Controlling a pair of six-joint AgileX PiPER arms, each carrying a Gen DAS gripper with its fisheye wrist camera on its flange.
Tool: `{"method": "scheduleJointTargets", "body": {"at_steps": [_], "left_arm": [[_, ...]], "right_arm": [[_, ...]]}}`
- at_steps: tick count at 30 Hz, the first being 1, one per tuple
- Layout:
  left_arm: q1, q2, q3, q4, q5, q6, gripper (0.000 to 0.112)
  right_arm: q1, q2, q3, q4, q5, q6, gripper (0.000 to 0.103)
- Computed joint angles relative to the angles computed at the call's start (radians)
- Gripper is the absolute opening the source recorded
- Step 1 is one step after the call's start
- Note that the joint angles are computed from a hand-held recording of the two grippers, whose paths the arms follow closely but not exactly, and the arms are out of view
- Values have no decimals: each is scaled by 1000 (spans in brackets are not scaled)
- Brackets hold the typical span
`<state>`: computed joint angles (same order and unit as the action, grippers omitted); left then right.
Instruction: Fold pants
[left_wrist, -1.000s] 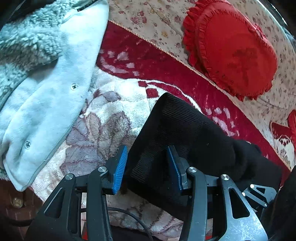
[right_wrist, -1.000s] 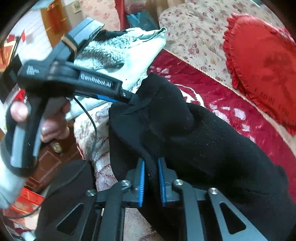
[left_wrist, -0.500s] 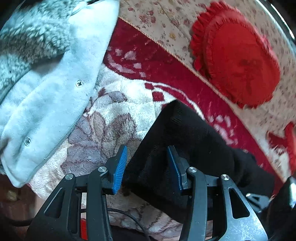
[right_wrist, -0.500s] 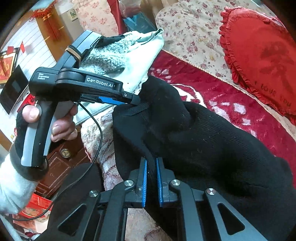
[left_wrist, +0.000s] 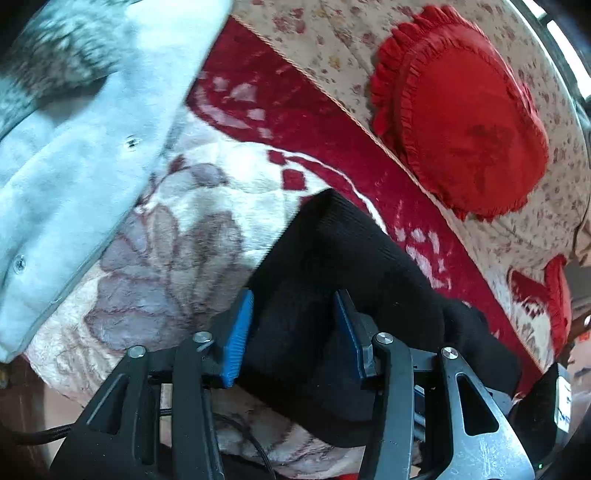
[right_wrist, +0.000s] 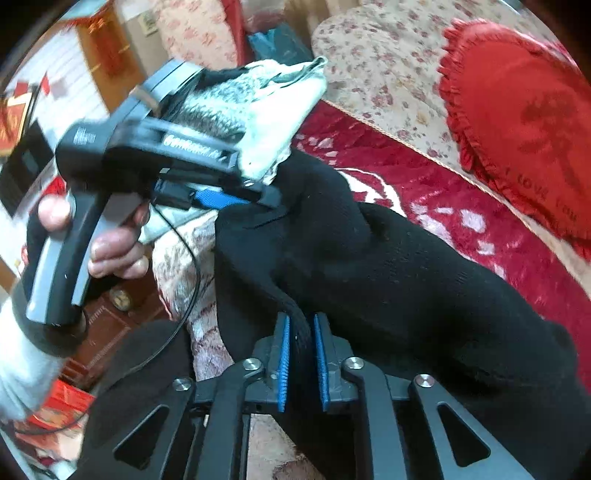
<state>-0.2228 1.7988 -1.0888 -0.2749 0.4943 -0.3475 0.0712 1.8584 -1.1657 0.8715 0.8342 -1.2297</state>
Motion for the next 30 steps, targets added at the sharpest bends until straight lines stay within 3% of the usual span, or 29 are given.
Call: {"method": "scheduleJointTargets", "body": {"at_steps": [3, 5, 7, 8, 11, 15, 17, 19, 21, 25, 28, 30], "left_arm": [[-43, 22, -37, 148, 13, -128, 42], [-52, 9, -37, 181, 17, -165, 29], [-66, -19, -38, 257, 27, -227, 15], [-70, -44, -34, 280, 28, -238, 14], [-71, -126, 2, 303, 11, -234, 14], [-120, -185, 79, 563, 15, -462, 14], [-119, -133, 83, 635, 46, -549, 14], [-100, -72, 83, 618, 50, -554, 14], [-96, -46, 89, 634, 56, -580, 14], [-112, -107, 115, 706, 68, -639, 14], [-142, -155, 115, 787, 92, -709, 14], [-144, -166, 101, 780, 82, -696, 18]], "right_arm": [[11, 11, -6, 13, -9, -10, 15], [-1, 30, -31, 29, 23, -1, 7], [-28, 43, -61, 46, 84, 23, 5], [-50, 43, -75, 66, 133, 25, 5], [-91, 7, -95, 113, 237, 30, 5], [-83, -35, -76, 129, 269, 43, 5], [-31, -24, -37, 112, 207, 42, 5], [27, 10, -7, 82, 120, 62, 7], [46, 50, -2, 48, 104, 94, 7], [-24, 14, -48, 22, 205, 134, 19], [-151, -64, -46, 45, 225, 102, 22], [-238, -71, -66, 51, 207, 118, 32]]}}
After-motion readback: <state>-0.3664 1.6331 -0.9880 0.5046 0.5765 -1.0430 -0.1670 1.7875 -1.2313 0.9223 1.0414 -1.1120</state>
